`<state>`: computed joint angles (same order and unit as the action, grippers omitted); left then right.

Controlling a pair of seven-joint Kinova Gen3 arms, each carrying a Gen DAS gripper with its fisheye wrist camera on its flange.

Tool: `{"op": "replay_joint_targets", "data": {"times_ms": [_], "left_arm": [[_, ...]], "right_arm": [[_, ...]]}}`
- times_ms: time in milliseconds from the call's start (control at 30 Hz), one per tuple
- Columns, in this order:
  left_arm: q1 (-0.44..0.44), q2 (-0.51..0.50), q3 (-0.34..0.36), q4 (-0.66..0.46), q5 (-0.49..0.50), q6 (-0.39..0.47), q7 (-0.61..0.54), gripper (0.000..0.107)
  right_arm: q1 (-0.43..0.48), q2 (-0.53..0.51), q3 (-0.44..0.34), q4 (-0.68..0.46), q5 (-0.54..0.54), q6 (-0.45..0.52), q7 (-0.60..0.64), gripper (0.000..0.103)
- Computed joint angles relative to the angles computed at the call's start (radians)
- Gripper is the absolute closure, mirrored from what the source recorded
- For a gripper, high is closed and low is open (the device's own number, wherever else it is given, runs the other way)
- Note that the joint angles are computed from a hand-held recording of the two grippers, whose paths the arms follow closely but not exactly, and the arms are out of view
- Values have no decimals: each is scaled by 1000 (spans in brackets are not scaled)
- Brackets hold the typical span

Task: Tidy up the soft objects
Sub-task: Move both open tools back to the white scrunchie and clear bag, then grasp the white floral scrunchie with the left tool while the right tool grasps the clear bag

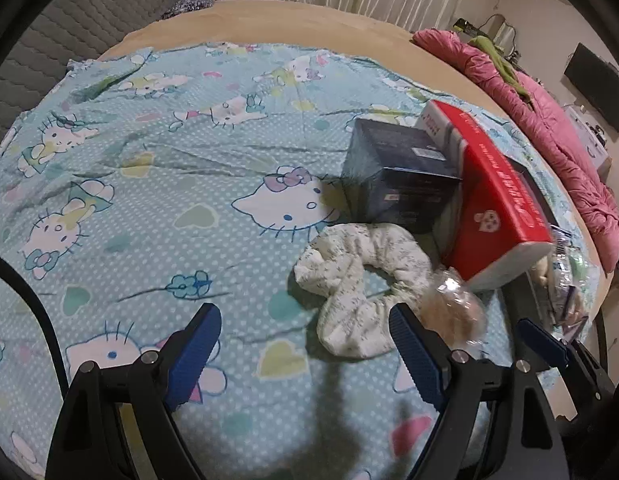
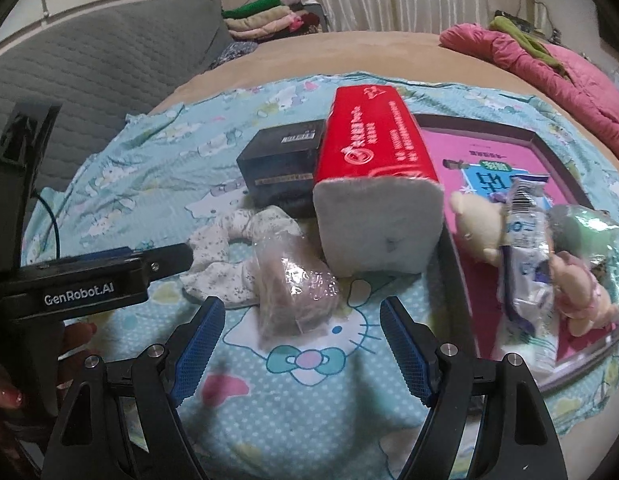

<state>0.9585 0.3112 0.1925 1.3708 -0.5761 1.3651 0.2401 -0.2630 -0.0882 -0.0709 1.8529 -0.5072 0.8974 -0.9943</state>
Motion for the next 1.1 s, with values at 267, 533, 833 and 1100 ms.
{"op": "replay_joint_targets", "data": {"times_ms": [267, 533, 833, 1100], "left_arm": [[-47, -22, -1, 68, 15, -94, -9, 22], [-78, -12, -4, 78, 25, -148, -58, 22], [-76, 14, -24, 64, 27, -151, -101, 23], [-59, 39, -37, 29, 14, -122, -106, 51]], "right_arm": [[-10, 57, -24, 6, 39, -57, -51, 22], [-12, 83, -39, 4, 47, -86, -62, 22], [-4, 105, -43, 4, -10, -78, 13, 44], [11, 74, -28, 10, -53, -59, 75, 48]]}}
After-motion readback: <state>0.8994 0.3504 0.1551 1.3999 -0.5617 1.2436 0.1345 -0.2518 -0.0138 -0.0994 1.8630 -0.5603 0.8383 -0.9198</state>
